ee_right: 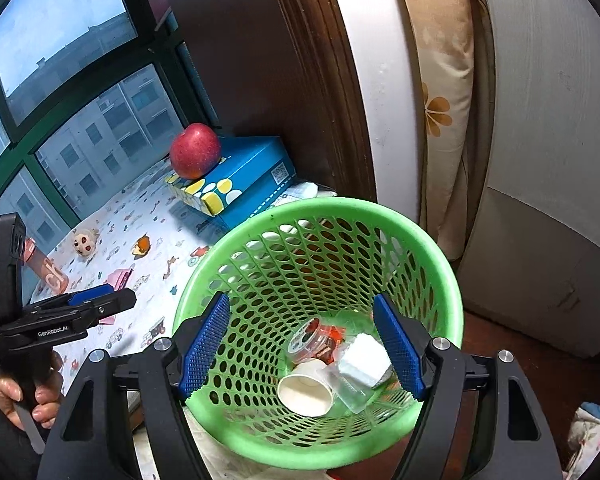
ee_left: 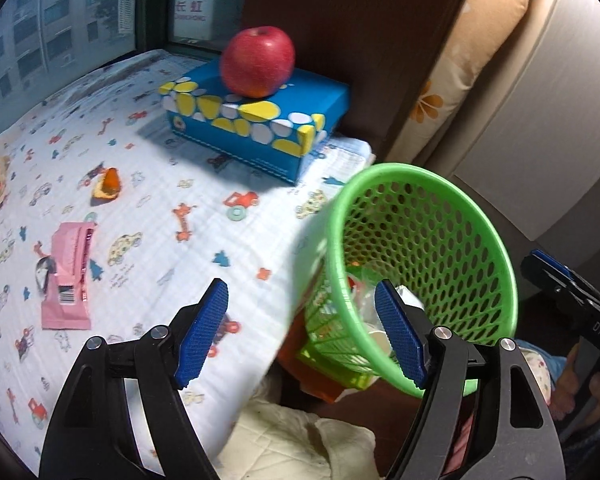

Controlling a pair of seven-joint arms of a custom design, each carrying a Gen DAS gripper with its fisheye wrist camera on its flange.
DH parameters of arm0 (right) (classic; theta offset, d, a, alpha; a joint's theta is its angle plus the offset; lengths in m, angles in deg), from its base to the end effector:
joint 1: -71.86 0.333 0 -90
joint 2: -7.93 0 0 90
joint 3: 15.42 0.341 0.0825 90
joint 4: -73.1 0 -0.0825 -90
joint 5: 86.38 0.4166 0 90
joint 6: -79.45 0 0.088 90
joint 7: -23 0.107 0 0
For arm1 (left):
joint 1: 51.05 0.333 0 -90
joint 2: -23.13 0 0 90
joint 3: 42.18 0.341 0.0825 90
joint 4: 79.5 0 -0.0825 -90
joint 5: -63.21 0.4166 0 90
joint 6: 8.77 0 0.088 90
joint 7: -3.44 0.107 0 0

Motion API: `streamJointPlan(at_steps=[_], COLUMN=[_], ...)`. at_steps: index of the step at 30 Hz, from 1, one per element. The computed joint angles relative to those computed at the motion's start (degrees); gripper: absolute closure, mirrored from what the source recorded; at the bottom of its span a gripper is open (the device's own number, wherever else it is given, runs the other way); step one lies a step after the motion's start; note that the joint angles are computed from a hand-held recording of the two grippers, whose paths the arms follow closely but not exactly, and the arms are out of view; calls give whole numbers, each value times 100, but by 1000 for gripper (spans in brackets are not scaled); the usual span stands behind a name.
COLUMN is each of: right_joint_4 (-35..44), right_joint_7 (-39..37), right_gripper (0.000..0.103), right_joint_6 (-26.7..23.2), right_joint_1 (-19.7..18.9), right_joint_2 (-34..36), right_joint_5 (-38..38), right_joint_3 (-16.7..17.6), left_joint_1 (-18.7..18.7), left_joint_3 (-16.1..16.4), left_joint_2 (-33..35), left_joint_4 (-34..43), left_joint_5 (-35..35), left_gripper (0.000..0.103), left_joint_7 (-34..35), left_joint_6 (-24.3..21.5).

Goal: Collect trash
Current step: 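Move the left tool to the table and grasp the pink snack wrapper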

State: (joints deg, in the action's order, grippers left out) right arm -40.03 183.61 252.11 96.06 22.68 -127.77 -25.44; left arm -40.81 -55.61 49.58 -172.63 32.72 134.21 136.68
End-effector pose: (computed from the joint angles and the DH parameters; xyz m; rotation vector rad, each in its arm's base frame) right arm 0.6377 0.2194 0.4229 -1.4337 1.9009 -0.5452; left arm 0.7531 -0.0094 0.4156 -1.6239 2.3066 -0.9258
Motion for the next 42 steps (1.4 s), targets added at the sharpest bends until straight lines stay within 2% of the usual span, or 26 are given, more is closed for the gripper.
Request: streamJointPlan(at_steps=[9,12,17,24,32,42], right_joint_4=[605,833,1271,1900,2677,3535], right_joint_7=[-1181,-1628,-2279,-3048,-3683,-4212], right_gripper=[30,30,30,29,29,29], right_joint_6=[-40,-79,-156,-365,-729,-1166], right_joint_1=[-96,-79,-17,4,12,25], right_joint_2=[467,638,941,1367,1881,2441], right_joint_5=[1010,1401,1970,2649,3182,3572], right_joint_3=[417,514,630,823,970,1090], left_joint_1=[38,116,245,298,338,268], left_joint_3=[547,670,736,748,678,709], left_joint_2=[528,812,1292,2055,2716,3227], left_joint_4=[596,978,1635,2669,3592,4345], left_joint_5=[937,1266,1702,2186,2399,2600], left_gripper=[27,19,18,17,17,17], left_joint_7=[-1052,-1505,-1930,-2182,-2243,-2262], left_joint_6=[443,393,239,-371,-922,-1279])
